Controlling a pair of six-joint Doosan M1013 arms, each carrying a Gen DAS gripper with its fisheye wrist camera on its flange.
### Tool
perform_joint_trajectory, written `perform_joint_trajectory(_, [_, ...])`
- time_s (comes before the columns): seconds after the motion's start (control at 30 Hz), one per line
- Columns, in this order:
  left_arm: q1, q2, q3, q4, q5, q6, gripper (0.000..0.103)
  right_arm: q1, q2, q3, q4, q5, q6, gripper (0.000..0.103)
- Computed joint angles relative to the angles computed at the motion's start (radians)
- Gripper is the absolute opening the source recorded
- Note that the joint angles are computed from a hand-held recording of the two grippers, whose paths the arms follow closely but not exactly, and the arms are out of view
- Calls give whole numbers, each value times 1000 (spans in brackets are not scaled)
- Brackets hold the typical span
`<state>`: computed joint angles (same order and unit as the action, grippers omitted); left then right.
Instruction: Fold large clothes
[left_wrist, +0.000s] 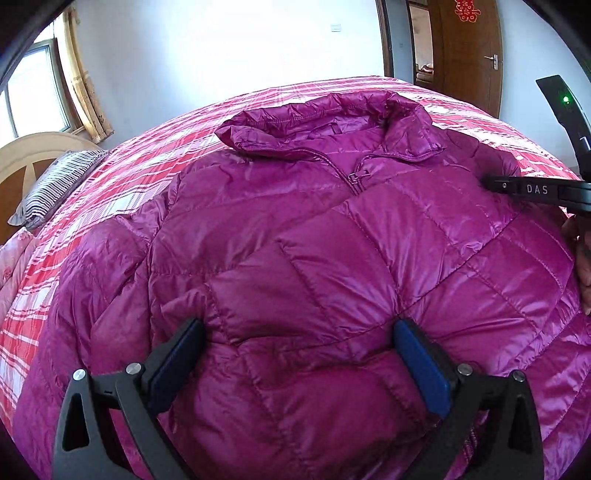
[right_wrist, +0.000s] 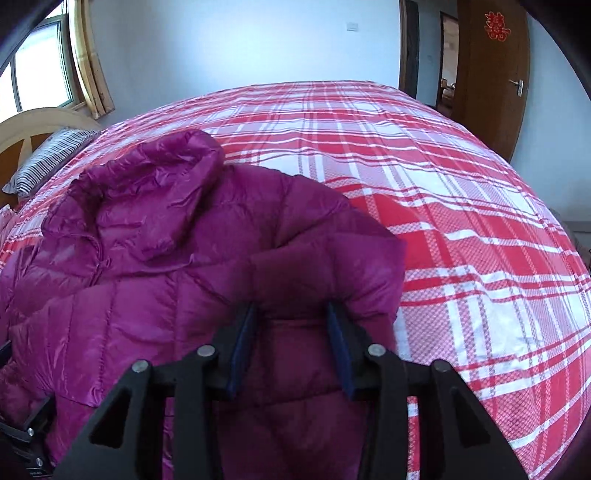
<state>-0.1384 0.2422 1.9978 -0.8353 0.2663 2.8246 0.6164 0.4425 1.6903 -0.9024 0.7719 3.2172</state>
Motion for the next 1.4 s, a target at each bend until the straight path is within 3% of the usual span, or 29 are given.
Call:
perform_joint_trajectory(0.53, [3,5,-6,1,15,-10,102,15,31,-44,18,95,-67,43])
perform_joint_trajectory(0.9, [4,5,-6,0,13,-9,102,17,24,-50,44,98,-90,43])
perform_joint_trajectory(1.1, [5,6,-8,-2,18,-8,102,75,-18,-13,-24,91,-33,43])
perform_joint_trajectory(1.27, [4,6,-8,-3,17,-8,102,61,-11,12,20,33,-46,43])
perform_joint_trajectory(1.4, [5,6,-7,-7,17,-4,102,63,6,-8,26,58,-83,46])
